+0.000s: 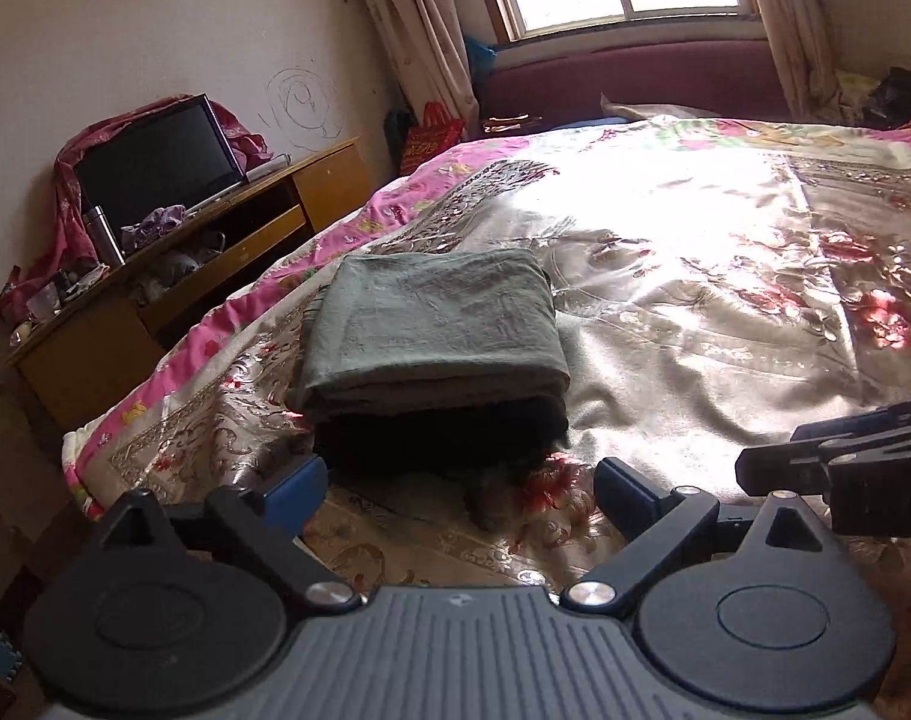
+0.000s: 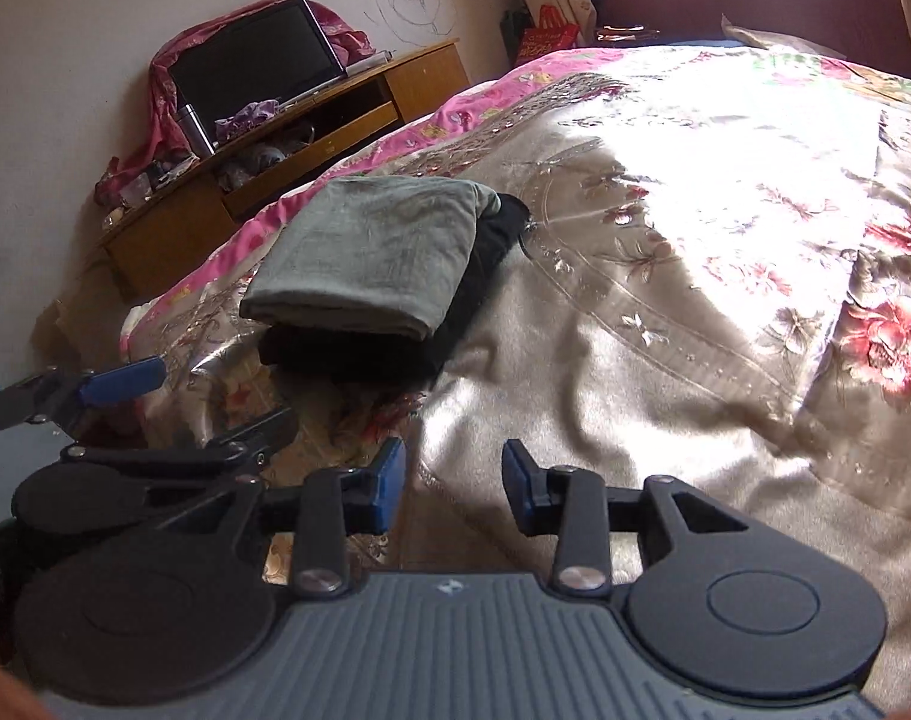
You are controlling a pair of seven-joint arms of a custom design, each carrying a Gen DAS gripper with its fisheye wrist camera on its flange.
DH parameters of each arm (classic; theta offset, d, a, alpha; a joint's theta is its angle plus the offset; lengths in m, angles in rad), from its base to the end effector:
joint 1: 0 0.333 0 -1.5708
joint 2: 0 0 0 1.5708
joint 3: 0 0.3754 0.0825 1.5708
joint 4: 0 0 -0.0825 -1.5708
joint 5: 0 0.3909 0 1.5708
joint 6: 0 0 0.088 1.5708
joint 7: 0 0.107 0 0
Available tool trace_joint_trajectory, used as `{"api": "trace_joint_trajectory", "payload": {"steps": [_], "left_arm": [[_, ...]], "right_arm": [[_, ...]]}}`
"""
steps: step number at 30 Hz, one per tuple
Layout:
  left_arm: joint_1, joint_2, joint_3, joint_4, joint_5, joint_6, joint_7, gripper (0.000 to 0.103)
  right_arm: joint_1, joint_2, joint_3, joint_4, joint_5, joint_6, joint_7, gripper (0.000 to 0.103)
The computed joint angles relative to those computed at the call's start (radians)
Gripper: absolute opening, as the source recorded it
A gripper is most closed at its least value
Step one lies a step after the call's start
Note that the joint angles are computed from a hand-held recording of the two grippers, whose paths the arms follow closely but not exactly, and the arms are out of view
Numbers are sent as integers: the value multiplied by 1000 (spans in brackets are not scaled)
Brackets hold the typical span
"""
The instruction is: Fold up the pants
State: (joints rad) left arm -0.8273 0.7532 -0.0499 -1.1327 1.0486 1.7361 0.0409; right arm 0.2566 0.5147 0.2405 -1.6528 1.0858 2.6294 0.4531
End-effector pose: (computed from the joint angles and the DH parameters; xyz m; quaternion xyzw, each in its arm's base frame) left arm 0.5818 -0.5542 0.4299 -0.7313 0.4888 -0.1313 0.4571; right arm 0.6786 0.3081 0.4067 -0.8128 0.3838 0.0176 0.4379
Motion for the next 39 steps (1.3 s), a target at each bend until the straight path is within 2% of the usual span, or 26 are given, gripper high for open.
{"api": "trace_joint_trajectory", "payload": {"steps": [6,11,14,22,33,39], "left_arm": [[-6,-37,-21,-28,-25,38,-98,103],[-21,-22,-25,11,-47,3,-106,103],[-23,-34,-26,-6,-48,10,-130,103],[-34,-12,-31,37,-71,-34,-108,103],[-54,-3,-26,66,-85,-90,-101,103],[-52,-13,-29,50,-88,-91,-110,103]], "right_arm": [[-41,-71,13,-92,117,-19,-89,38],[-36,-98,-4,-117,184,-32,-131,38],[-32,-112,-13,-133,213,-42,-151,38],[-15,-129,-39,-157,211,-50,-138,38],[-10,-146,-43,-177,221,-61,-155,38],[-7,-146,-46,-178,217,-69,-152,38]]}}
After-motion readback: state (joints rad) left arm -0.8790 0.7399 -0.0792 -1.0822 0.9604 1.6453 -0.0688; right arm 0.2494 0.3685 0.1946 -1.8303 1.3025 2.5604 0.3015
